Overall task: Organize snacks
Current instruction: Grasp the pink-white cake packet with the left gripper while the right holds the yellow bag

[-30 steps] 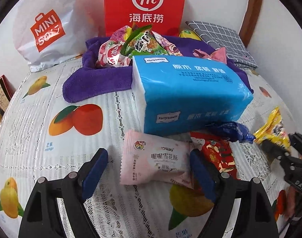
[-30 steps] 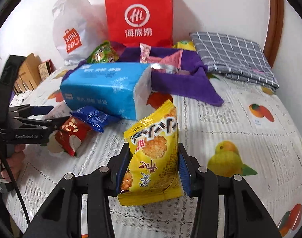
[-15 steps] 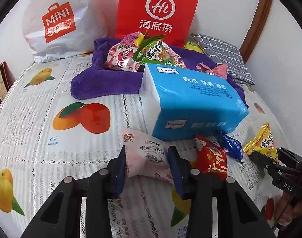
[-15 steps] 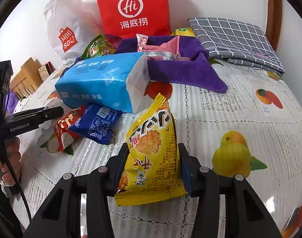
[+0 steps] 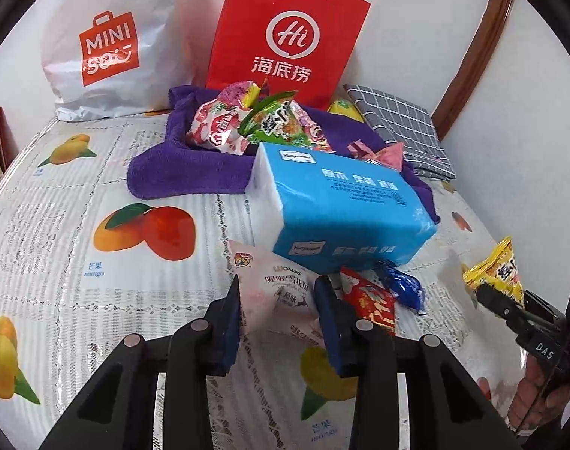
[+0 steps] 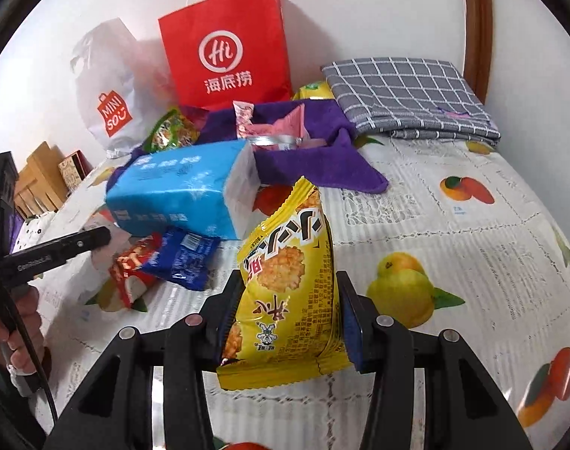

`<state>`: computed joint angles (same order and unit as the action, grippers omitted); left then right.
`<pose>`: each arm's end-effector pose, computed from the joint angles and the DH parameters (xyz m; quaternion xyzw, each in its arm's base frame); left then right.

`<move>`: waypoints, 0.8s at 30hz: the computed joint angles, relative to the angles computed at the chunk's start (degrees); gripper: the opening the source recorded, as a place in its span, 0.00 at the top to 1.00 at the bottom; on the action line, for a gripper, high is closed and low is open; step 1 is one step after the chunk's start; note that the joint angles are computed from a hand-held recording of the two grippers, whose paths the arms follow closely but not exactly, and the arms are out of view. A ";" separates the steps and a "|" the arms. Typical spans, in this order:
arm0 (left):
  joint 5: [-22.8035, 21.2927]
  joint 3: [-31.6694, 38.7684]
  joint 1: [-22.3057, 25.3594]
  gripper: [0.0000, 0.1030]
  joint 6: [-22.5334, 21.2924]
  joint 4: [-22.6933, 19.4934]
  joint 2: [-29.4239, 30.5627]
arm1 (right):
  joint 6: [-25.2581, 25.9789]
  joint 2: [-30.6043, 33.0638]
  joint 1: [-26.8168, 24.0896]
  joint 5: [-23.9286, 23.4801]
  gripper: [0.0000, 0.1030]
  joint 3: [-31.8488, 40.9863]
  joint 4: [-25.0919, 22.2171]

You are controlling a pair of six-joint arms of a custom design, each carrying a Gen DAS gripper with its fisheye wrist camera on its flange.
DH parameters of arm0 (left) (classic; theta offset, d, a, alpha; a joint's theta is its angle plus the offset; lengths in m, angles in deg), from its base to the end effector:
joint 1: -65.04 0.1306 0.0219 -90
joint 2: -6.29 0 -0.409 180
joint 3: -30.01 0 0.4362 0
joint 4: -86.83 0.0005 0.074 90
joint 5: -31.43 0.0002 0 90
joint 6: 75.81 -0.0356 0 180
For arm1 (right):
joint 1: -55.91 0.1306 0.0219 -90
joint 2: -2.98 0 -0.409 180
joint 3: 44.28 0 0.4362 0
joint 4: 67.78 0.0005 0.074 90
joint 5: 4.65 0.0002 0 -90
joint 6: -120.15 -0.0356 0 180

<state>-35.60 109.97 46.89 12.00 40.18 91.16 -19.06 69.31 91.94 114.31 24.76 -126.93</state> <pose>0.4575 -0.1651 0.4169 0.2279 0.8992 -0.2310 0.2934 0.2946 0.1923 0.4381 0.1781 0.9126 0.0131 0.3678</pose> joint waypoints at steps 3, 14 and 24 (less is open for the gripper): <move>0.83 0.62 0.20 0.66 -0.16 -1.23 -0.06 | -0.61 -0.30 0.62 0.84 0.54 0.95 -0.01; 1.50 4.17 0.40 0.66 -0.70 -4.35 -2.27 | -0.63 1.04 0.85 1.90 0.54 4.95 -0.84; -0.02 6.04 -0.40 0.66 -0.54 -7.07 -2.83 | -2.09 0.90 0.65 2.55 0.54 6.56 -1.22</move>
<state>-35.62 116.01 46.49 11.46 33.11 88.32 -21.15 70.21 92.59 116.85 31.32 -128.15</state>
